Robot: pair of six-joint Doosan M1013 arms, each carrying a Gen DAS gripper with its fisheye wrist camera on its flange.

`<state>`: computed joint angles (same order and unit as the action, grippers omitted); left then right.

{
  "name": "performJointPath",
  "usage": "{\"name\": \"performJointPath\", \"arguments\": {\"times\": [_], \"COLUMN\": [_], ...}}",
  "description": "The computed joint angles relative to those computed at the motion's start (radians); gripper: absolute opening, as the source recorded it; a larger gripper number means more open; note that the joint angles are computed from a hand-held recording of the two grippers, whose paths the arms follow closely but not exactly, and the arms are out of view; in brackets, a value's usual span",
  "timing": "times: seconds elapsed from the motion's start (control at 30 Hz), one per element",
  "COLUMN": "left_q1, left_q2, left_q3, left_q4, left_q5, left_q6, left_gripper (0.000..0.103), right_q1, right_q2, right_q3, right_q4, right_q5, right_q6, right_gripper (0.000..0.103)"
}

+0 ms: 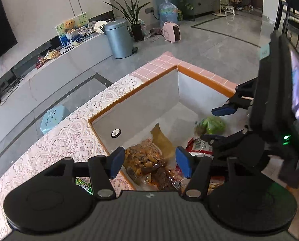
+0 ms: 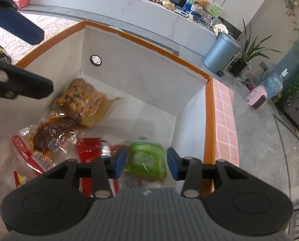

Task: Organize snacks
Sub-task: 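Lower both bags into the box and open both tools, then move both tools back over the remaining snacks on the table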

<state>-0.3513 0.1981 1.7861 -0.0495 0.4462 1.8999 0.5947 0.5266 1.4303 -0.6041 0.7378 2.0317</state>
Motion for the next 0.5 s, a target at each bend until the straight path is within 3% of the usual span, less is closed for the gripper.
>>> {"name": "performJointPath", "arguments": {"times": [0.17,0.3,0.5], "left_q1": [0.011,0.022,0.042], "left_q2": [-0.023,-0.046,-0.088], "left_q3": [0.012,0.033,0.068], "left_q4": [-0.051,-0.094,-0.140], "left_q5": [-0.019,-0.058,-0.118], "left_q6": [0.016,0.015,-0.019], "left_gripper": [0.068,0.068,0.066], "right_q1": [0.009,0.022,0.040], "right_q2": [-0.002,-0.013,-0.044], "right_q3": [-0.005,0.003,0.024], "right_q4": [-0.037,-0.073,-0.095], "right_q5": [0.005,0.008,-0.004], "right_q6": [0.025,0.064,0.152], "right_gripper": [0.053,0.069,0.075]}}
